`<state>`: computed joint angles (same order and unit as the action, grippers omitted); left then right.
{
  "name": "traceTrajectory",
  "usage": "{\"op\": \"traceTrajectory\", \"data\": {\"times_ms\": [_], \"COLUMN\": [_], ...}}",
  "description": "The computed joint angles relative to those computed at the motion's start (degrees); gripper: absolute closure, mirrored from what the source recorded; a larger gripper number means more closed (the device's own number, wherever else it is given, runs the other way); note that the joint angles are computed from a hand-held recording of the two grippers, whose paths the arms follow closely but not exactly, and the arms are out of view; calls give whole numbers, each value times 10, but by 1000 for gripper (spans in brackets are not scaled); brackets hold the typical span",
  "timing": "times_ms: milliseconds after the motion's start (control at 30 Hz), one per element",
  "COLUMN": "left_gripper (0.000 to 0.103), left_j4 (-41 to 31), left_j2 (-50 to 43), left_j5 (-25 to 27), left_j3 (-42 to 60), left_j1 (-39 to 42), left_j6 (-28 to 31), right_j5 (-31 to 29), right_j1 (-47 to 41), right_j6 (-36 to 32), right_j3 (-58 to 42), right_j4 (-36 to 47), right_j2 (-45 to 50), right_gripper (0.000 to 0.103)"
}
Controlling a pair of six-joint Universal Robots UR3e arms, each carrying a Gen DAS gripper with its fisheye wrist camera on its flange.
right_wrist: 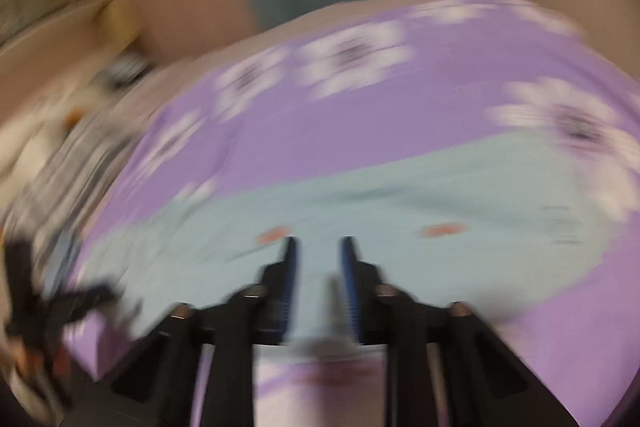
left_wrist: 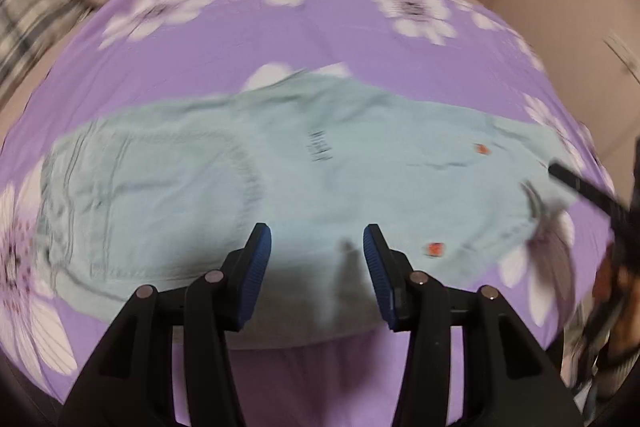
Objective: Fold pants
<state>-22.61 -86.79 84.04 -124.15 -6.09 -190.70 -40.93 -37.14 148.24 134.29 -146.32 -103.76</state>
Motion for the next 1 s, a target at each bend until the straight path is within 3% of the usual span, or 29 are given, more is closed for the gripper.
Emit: {"op": "traceTrajectory", "data": {"times_ms": [67,167,333,400,467,633,700,767,800,833,933,1000], "left_gripper": [57,58,58,57,56,56,56,56,56,56,56,56], "left_j4": [2,5,-21,-40,-3,57,59,50,51,62,74,62], "left_j2": [13,51,145,171,153,80,56,39,35,36,40,38], "left_j5": [-12,-12,-56,-80,-46,-51,-47,-66,-76,-94,-102,-109], "left_j3": [-31,-82,-144,-146,-131,-91,-80,-80,-86,-102,-112,-105], "left_j1": [24,44,112,142,139,191,205,231,242,257,262,265], "left_j6": [1,27,81,95,92,82,83,94,100,112,129,134], "right_j5": [-25,-71,-124,-111,-78,-47,-46,-62,-72,-78,-101,-86], "right_j1": [77,168,209,191,175,248,288,325,346,355,380,381], "right_j6": [20,0,-134,-174,-204,-108,-61,-23,-2,11,54,58], "right_j3": [-12,-41,-20,-71,-124,-228,-313,-394,-452,-487,-619,-694], "right_j4": [-49,-47,14,142,240,149,117,102,104,106,130,183], "right_j2": [42,88,65,51,56,166,240,306,350,375,470,516], "right_gripper": [89,89,89,89,89,87,86,75,65,63,63,63]}}
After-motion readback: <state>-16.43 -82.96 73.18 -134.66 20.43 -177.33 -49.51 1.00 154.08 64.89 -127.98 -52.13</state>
